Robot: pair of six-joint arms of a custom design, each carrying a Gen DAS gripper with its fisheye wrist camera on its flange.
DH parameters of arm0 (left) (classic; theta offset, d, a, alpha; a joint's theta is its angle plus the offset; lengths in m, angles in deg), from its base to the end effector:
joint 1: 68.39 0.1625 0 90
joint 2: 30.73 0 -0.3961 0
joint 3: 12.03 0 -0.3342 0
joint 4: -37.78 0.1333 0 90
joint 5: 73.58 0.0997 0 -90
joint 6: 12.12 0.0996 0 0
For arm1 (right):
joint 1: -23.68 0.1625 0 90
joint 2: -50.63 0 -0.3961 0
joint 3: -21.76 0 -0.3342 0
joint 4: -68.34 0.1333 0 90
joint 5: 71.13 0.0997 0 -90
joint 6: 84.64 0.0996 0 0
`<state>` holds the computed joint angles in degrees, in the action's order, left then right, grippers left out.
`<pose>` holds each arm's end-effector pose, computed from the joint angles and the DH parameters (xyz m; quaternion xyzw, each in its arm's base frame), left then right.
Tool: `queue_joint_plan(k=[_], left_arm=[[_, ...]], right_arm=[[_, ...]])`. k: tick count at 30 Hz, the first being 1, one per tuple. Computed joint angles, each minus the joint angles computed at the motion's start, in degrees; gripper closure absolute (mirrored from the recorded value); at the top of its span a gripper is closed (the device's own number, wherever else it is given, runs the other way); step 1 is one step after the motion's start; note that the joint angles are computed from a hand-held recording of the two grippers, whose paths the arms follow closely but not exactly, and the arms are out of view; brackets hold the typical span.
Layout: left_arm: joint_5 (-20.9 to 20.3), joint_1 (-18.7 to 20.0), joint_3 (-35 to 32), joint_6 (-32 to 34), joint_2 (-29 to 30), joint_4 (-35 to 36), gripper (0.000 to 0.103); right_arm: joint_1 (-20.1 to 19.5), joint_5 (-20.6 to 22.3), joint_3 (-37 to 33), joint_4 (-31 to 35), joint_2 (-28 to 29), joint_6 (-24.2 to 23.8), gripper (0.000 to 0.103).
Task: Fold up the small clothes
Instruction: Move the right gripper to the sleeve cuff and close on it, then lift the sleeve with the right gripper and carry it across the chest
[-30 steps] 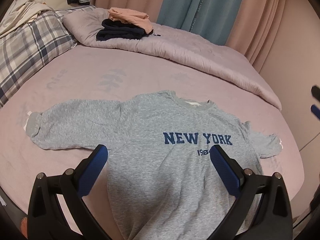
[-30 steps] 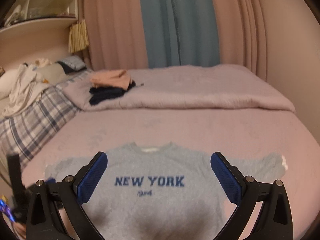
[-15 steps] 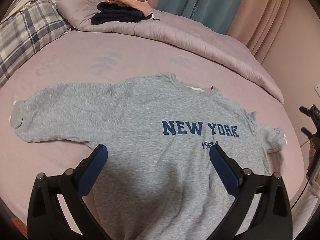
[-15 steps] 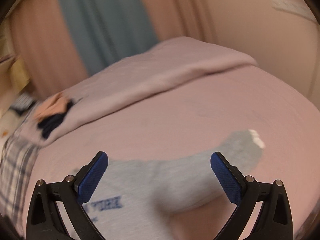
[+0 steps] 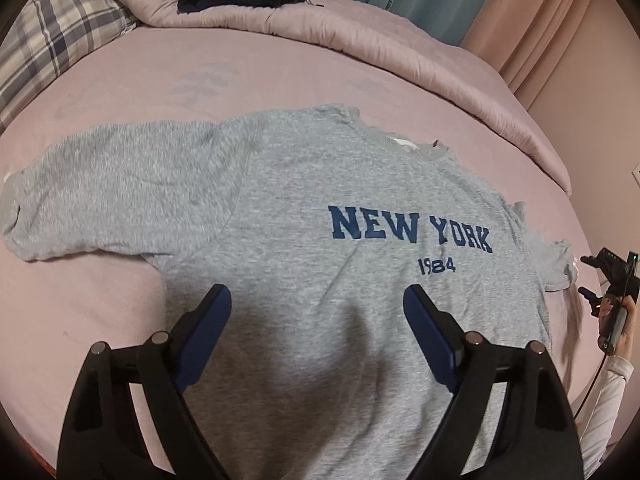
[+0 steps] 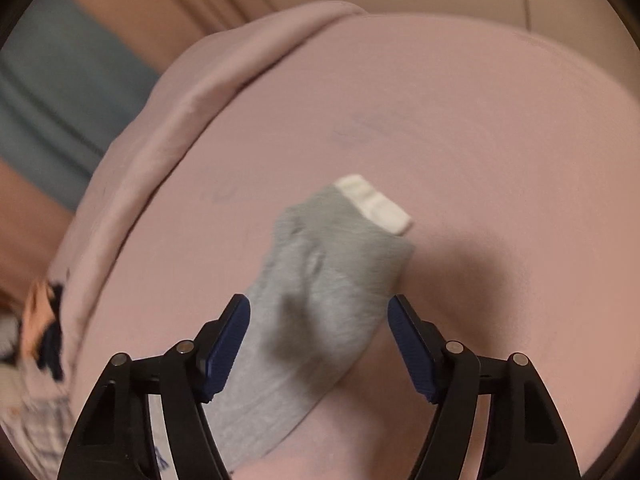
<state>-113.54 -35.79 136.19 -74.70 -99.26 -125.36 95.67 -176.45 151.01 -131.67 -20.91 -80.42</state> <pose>-0.1369 -0.3364 0.1274 -0.0167 0.9048 -0.3397 0.2560 -0.0346 -0.4524 0.2758 -0.2291 -0.8616 0.4193 0.1712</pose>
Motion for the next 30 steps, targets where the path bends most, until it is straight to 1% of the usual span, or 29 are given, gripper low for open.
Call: queue_joint_plan(k=[1,2,5,6,7,8,9,11,12,14,15,16,17,19,22,23,25,28,30], left_arm=[[-0.1,0.2,0.1,0.1,0.0,-0.3,0.016],[-0.3,0.3,0.1,0.1,0.0,-0.5,0.016],[-0.4,0.5,0.0,0.2,0.1,-0.4,0.016],[-0.4,0.5,0.0,0.2,0.2,-0.4,0.016],[-0.4,0.5,0.0,0.3,0.3,-0.3,0.016],[-0.4,0.6,0.0,0.4,0.4,-0.4,0.016],[-0.5,0.7,-0.1,0.6,0.5,-0.5,0.016],[-0.7,0.9,-0.1,0.9,0.6,-0.7,0.016],[-0.8,1.1,-0.1,1.0,0.7,-0.7,0.016],[-0.8,1.2,-0.3,0.9,0.7,-0.4,0.017],[-0.7,1.1,-0.3,0.7,0.6,-0.1,0.017],[-0.7,1.0,-0.2,0.8,0.6,-0.3,0.017],[-0.7,1.0,-0.2,0.9,0.6,-0.4,0.017],[-1.0,1.0,-0.2,1.3,0.6,-1.2,0.017],[-1.6,1.1,-0.3,1.3,0.5,-1.1,0.017],[-1.9,1.0,-0.6,1.2,0.1,-0.5,0.017],[-2.8,1.0,-1.6,2.0,-0.9,0.9,0.017],[-3.8,1.7,-4.0,6.8,-3.0,2.2,0.017],[-3.0,2.0,-5.3,8.6,-4.0,2.1,0.017]], right_arm=[[-0.8,0.9,0.2,-0.3,-0.2,0.4,0.032],[-1.0,1.4,0.1,-0.1,-0.1,1.0,0.037],[-3.1,5.4,0.1,0.8,-0.2,2.1,0.041],[-3.3,5.9,0.1,0.7,0.1,2.4,0.042],[-3.6,6.2,-0.2,1.1,0.7,2.6,0.045],[-3.8,6.4,-0.7,1.4,1.3,2.6,0.051],[-3.6,5.7,-1.2,1.7,1.9,2.8,0.053],[-2.9,3.3,-2.4,-0.2,3.7,2.1,0.065],[-2.7,2.8,-2.2,-0.9,3.9,1.6,0.067],[-2.3,1.5,-2.0,-1.2,3.6,2.0,0.076],[-1.7,0.3,-1.8,-0.8,3.1,2.4,0.078],[-0.7,-1.8,-0.7,-2.0,2.1,2.9,0.079],[0.0,-2.4,0.1,-4.2,1.6,2.9,0.079],[1.1,-2.0,2.2,-8.4,0.2,1.0,0.079],[2.3,-4.8,2.3,-11.2,0.7,-1.9,0.079],[2.2,-5.8,1.8,-10.6,1.1,-1.8,0.079],[1.3,-7.7,0.6,-7.0,1.8,0.3,0.079],[-0.9,-6.3,0.2,-4.5,1.4,2.0,0.079],[-0.5,-7.2,-0.7,-4.6,1.8,1.1,0.079]])
